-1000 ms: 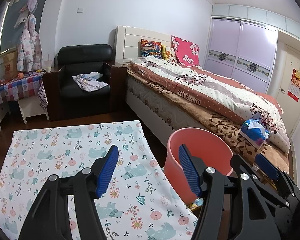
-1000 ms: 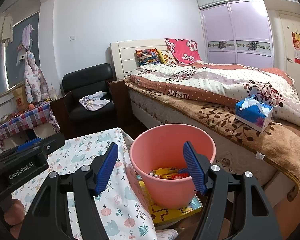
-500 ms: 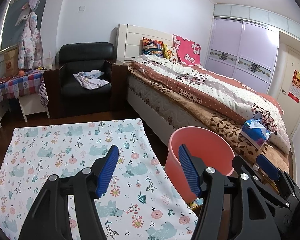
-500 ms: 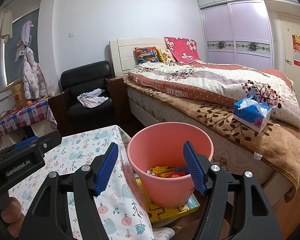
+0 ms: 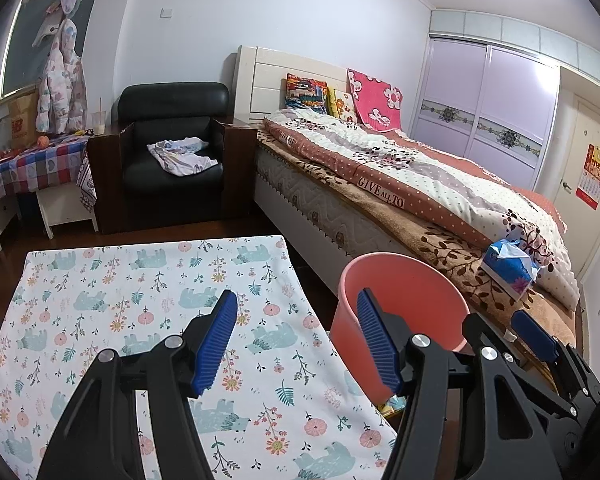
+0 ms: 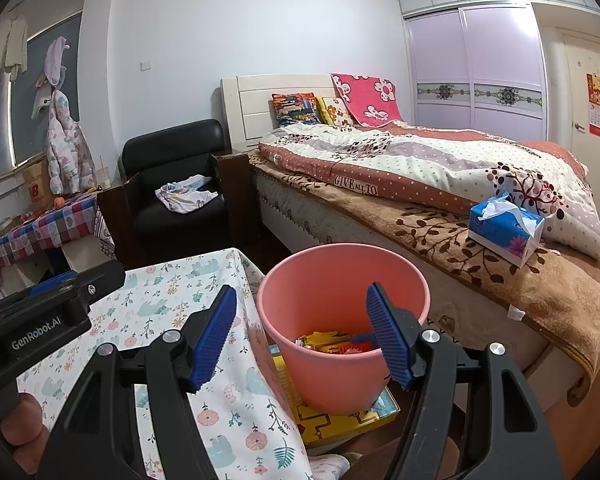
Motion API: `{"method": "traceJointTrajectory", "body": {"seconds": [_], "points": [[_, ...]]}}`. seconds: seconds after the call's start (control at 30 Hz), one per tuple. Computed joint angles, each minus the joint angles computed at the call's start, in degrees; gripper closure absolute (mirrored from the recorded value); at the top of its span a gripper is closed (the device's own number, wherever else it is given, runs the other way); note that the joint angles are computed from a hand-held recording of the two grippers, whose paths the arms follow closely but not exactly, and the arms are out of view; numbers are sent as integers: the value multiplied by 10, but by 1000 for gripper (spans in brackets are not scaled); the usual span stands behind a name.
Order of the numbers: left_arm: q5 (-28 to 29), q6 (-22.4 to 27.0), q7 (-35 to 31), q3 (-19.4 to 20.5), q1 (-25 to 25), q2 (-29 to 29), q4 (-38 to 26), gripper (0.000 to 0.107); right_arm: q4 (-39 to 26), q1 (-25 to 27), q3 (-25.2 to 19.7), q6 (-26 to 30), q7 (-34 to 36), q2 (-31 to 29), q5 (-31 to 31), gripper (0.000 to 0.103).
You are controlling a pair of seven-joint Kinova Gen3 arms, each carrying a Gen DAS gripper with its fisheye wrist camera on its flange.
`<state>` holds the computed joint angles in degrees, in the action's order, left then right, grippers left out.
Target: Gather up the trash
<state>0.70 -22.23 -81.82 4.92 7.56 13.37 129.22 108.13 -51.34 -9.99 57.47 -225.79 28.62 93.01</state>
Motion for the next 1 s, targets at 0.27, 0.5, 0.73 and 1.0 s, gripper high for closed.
{"method": "traceJointTrajectory", "body": {"seconds": [0.27,0.5,0.73,1.0], "points": [[-4,-2,4,1,-2,1,3,46,0,0,0,1,-1,0,0,35],[-6,-4,6,2,-2,1,4,46,-1,-1,0,1,1,1,-2,35],[-4,-5,7,2,0,2,6,46,-2,-2,0,1,2,1,-3,35],[-6,-12,9,3,0,0,13,46,-1,-5,0,4,0,2,-3,35]]}}
